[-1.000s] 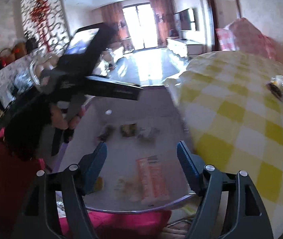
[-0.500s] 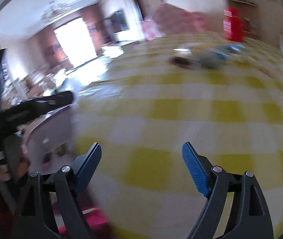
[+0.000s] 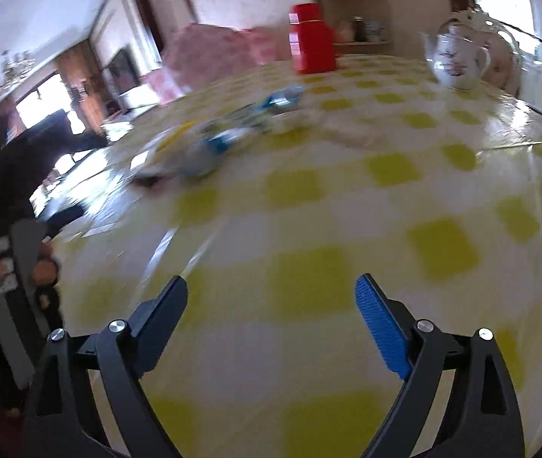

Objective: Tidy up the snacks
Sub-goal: 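Grasp the round bun package with the left tool while the right tool grasps a clear bread package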

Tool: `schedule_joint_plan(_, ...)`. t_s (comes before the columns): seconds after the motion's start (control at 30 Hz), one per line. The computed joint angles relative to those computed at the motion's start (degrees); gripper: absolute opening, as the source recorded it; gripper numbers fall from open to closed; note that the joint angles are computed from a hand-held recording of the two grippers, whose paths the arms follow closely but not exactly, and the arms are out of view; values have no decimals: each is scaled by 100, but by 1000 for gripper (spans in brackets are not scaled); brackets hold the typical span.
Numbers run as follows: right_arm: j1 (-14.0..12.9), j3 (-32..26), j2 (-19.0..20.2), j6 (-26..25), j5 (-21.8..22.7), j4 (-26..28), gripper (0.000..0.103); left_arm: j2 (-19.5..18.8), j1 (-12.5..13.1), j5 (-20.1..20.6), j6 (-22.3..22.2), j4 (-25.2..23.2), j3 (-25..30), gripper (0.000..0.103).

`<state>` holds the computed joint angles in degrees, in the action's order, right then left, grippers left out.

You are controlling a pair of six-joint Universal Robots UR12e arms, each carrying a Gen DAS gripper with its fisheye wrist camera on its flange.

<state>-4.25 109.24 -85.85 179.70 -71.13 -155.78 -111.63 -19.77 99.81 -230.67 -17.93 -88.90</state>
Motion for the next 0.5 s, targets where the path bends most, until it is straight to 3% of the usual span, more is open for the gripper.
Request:
schedule_joint_plan(0.17, -95, -794, 786, 273, -335, -95, 87, -439, -67, 893, -744, 429, 435, 101)
schedule_joint_plan(0.23, -89, -1115, 1056, 211, -461, -77, 87, -556, -112, 1174, -644, 794, 490, 101)
schedule_joint_plan(0.3, -64, -1470, 1353, 73, -624, -12, 87, -706, -190, 1528, -266, 1236, 528, 101)
schedule_joint_plan(0.37, -29, -1817, 1597, -125, -750, 251, 87, -722, -135, 1269, -45, 1444, 520, 101)
schedule_joint_plan(0.43, -24, -2171, 1836, -340, -697, 473, 87, -731, -160, 1536, 271, 1552, 534, 101)
schedule_joint_plan(0.5, 28, -2545, 2077, -709, -802, 746, 87, -713, -138, 1583, 86, 1855, 448, 101)
